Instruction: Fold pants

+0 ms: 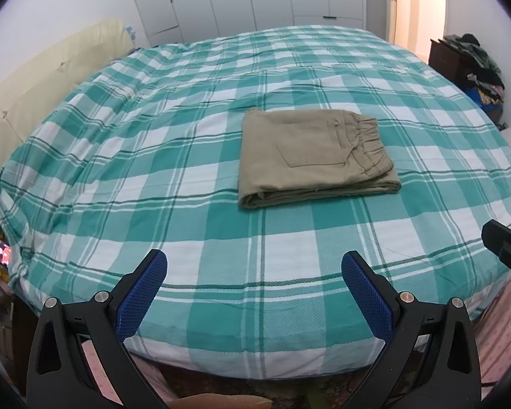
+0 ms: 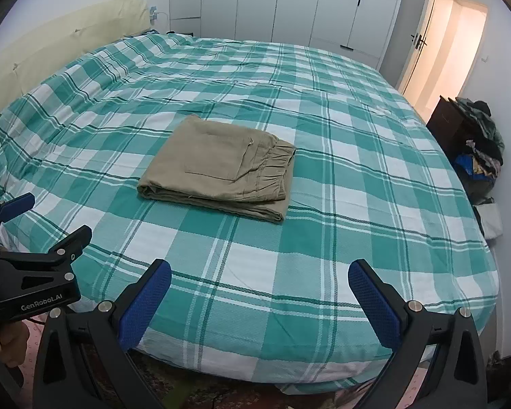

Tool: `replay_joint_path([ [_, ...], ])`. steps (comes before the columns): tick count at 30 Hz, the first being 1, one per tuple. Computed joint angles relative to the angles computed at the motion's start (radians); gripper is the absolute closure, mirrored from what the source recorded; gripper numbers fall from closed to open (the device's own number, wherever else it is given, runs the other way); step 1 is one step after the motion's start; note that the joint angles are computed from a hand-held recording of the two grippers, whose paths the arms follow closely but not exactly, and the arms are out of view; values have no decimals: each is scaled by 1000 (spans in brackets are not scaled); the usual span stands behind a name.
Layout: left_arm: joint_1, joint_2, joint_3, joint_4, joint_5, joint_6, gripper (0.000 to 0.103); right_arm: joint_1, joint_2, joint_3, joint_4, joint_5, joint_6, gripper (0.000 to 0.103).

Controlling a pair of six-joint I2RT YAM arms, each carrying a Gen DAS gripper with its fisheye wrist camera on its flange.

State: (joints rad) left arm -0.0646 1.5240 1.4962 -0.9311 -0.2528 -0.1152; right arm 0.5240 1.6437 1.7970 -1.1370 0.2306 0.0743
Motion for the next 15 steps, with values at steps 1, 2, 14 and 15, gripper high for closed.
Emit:
replay_joint_path([
  [1, 3, 0, 2, -2, 3, 1, 1, 0, 0, -2, -1, -1, 2, 1],
  [2, 5, -1, 3, -4, 6, 0, 1, 1, -1, -4, 0, -1, 2, 1],
  [14, 7, 1, 11, -10, 6, 2, 1, -11, 4, -4, 4, -9, -9, 1],
  [15, 6, 4, 15, -14, 1, 0, 1, -11, 4, -4, 4, -10, -10, 1],
])
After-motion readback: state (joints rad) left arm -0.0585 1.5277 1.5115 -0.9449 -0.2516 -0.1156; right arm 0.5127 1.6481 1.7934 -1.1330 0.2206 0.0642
